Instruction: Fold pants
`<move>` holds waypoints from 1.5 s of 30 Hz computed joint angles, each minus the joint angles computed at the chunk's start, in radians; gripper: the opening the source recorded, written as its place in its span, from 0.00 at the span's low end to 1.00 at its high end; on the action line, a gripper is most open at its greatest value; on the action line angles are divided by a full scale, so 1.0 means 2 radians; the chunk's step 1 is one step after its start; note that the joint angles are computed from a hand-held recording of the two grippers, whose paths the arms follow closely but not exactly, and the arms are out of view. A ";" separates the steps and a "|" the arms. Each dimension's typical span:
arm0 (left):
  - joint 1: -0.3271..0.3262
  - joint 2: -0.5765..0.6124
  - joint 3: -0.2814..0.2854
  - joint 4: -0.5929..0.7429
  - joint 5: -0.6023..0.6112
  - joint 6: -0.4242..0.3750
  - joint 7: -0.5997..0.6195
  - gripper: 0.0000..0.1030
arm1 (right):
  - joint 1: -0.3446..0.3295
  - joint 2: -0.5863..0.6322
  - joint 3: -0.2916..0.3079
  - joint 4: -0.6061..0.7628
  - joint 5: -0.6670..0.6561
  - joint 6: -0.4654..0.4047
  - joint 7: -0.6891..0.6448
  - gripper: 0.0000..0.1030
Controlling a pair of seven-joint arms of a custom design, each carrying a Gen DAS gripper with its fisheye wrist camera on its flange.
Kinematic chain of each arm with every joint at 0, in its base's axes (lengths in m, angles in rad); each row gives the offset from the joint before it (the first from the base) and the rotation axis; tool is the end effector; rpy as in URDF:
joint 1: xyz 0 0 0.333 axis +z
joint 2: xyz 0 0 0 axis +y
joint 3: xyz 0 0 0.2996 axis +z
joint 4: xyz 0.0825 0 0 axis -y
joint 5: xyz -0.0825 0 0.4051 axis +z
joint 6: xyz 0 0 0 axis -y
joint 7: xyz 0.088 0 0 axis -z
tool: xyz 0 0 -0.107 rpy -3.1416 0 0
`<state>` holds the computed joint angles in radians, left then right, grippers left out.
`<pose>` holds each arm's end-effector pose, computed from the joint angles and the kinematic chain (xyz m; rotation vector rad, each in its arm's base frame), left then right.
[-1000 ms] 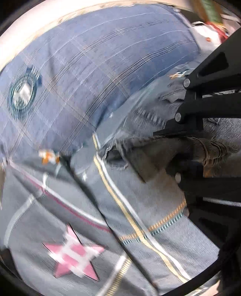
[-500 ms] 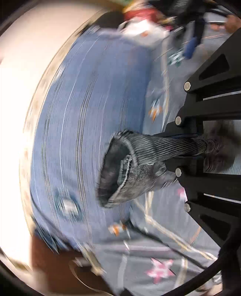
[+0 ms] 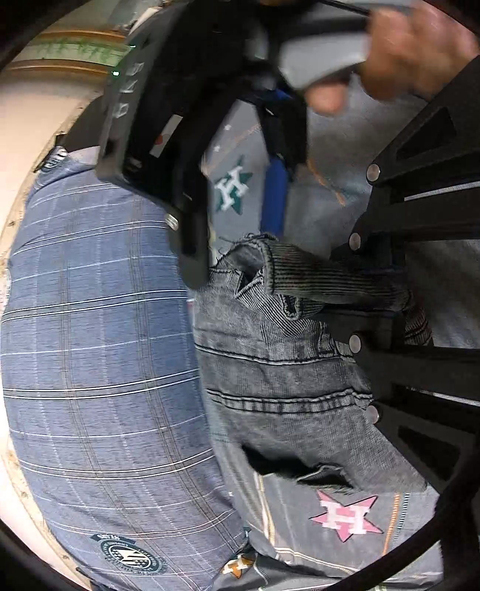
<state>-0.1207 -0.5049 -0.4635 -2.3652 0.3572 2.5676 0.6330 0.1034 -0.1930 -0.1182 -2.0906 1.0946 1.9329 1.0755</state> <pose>0.3916 -0.2922 0.5451 -1.8479 1.6868 -0.7967 0.5383 0.0501 0.5231 -1.5783 1.4671 0.6026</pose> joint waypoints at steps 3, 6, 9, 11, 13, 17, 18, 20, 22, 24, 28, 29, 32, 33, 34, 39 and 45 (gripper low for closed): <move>-0.006 0.028 0.006 0.008 -0.006 0.012 0.011 0.20 | 0.004 -0.012 0.007 -0.006 -0.006 0.019 -0.018 0.72; -0.057 0.046 0.058 -0.008 -0.090 0.029 0.083 0.34 | 0.009 -0.017 0.030 -0.011 -0.108 0.085 0.027 0.39; -0.102 -0.015 0.101 -0.062 -0.175 0.077 0.138 0.46 | 0.015 -0.013 0.026 -0.020 -0.153 0.100 0.070 0.37; -0.105 -0.060 0.107 -0.093 -0.208 0.096 0.148 0.61 | 0.022 -0.031 0.011 -0.030 -0.114 0.106 0.049 0.37; -0.064 -0.111 0.080 -0.104 -0.203 0.071 0.119 0.72 | 0.030 -0.054 -0.001 -0.039 -0.074 0.123 0.012 0.62; 0.020 -0.161 0.020 -0.082 -0.159 -0.037 0.065 0.74 | 0.049 -0.113 0.003 -0.072 -0.069 0.187 -0.036 0.89; 0.042 -0.167 -0.002 -0.069 -0.132 -0.073 0.052 0.76 | 0.053 -0.120 0.003 -0.076 -0.085 0.187 -0.035 0.89; 0.062 -0.163 -0.024 -0.049 -0.092 -0.122 0.036 0.76 | 0.055 -0.139 0.014 -0.093 -0.133 0.197 -0.014 0.89; 0.082 -0.164 -0.057 -0.028 -0.050 -0.185 0.003 0.76 | 0.059 -0.165 0.014 -0.123 -0.153 0.216 -0.007 0.89; 0.083 -0.162 -0.074 -0.009 -0.029 -0.250 -0.018 0.76 | 0.069 -0.193 0.001 -0.151 -0.166 0.208 -0.013 0.89; 0.027 -0.185 -0.052 -0.013 -0.040 -0.285 -0.043 0.76 | 0.082 -0.261 -0.012 -0.208 -0.199 0.205 -0.006 0.89; 0.017 -0.189 -0.050 -0.007 -0.039 -0.299 -0.046 0.76 | 0.083 -0.279 -0.015 -0.217 -0.211 0.195 0.001 0.89; 0.006 -0.183 -0.041 0.002 -0.035 -0.304 -0.056 0.76 | 0.083 -0.338 -0.019 -0.245 -0.245 0.189 0.019 0.89; 0.002 -0.185 -0.040 0.007 -0.034 -0.311 -0.058 0.76 | 0.082 -0.352 -0.015 -0.250 -0.260 0.191 0.026 0.89; 0.001 -0.186 -0.042 0.014 -0.031 -0.320 -0.060 0.76 | 0.082 -0.364 -0.013 -0.254 -0.275 0.192 0.031 0.89; -0.010 -0.199 -0.040 0.018 -0.025 -0.336 -0.070 0.77 | 0.096 -0.406 -0.020 -0.249 -0.331 0.169 0.057 0.89; -0.019 -0.219 -0.036 0.017 -0.032 -0.349 -0.078 0.77 | 0.113 -0.443 -0.024 -0.249 -0.374 0.161 0.080 0.89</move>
